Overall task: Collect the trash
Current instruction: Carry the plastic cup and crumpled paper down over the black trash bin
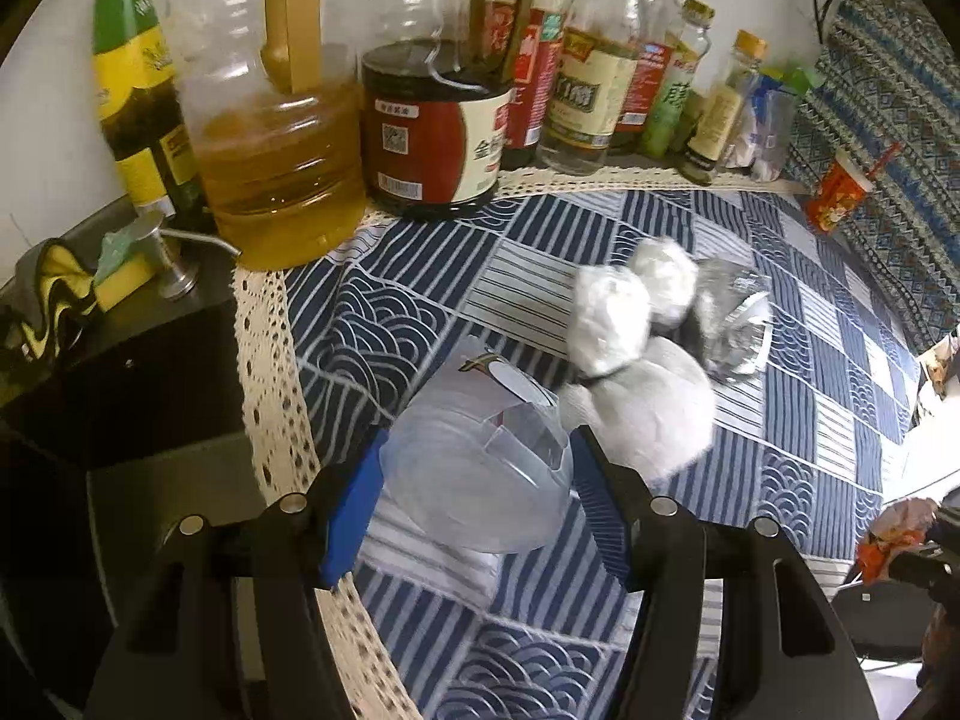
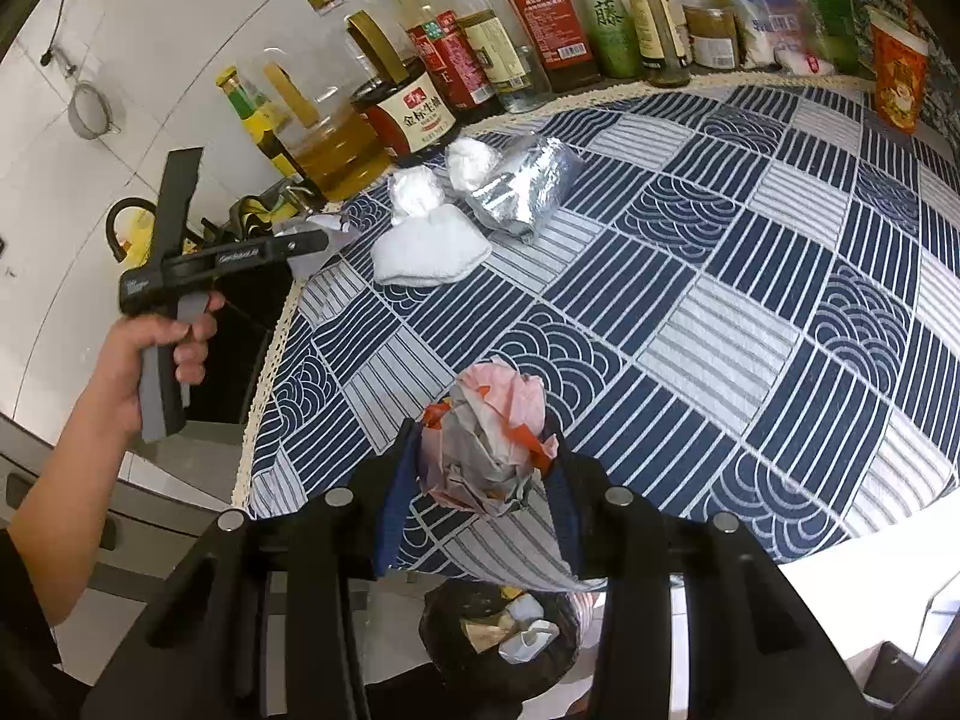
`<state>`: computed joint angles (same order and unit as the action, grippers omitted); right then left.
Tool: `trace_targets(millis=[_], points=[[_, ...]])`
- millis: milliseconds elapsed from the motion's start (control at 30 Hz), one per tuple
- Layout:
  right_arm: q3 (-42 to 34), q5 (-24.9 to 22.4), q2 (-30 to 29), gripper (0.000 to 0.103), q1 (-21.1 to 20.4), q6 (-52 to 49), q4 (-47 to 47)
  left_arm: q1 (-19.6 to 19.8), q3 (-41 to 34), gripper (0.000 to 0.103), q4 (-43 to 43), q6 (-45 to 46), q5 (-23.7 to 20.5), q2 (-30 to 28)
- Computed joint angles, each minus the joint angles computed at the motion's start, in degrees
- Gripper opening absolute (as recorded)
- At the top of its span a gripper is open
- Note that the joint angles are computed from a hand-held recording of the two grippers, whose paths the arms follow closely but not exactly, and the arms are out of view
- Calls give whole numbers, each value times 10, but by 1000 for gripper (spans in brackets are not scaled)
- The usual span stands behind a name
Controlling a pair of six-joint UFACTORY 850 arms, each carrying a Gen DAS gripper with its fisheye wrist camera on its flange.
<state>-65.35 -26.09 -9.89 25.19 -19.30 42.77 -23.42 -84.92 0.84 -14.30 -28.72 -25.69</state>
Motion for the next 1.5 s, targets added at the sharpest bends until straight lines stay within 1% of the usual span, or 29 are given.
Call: trace_targets(millis=[167,200,300,367,500,667,733,900,1000,1267,1500], points=[[0,-15,-3,41,-16,-100,77,-24,35,60,45,-74,-2,35],[2,-20,-3,41,-21,-129,101,-33,46,60,62,-103,-4,47],[1,-42,-7,41,-33,-190,143,-53,71,60,99,-167,-7,74],[0,-66,-12,41,-42,-233,172,-72,91,60,135,-230,-14,95],[-7,-113,-23,41,-53,-278,194,-106,123,60,173,-326,-31,127],[-9,-142,-25,41,-49,-300,177,-145,161,60,201,-422,-35,162],[-3,-149,-21,41,-47,-305,176,-157,175,60,198,-437,-34,174],[18,-146,-1,41,-28,-303,166,-189,207,60,219,-479,-40,204],[36,-128,15,41,-8,-289,158,-203,234,60,224,-490,-31,226],[73,-99,60,42,38,-225,124,-220,310,60,195,-486,4,285],[106,-74,79,42,81,-156,92,-229,359,60,161,-469,27,310]])
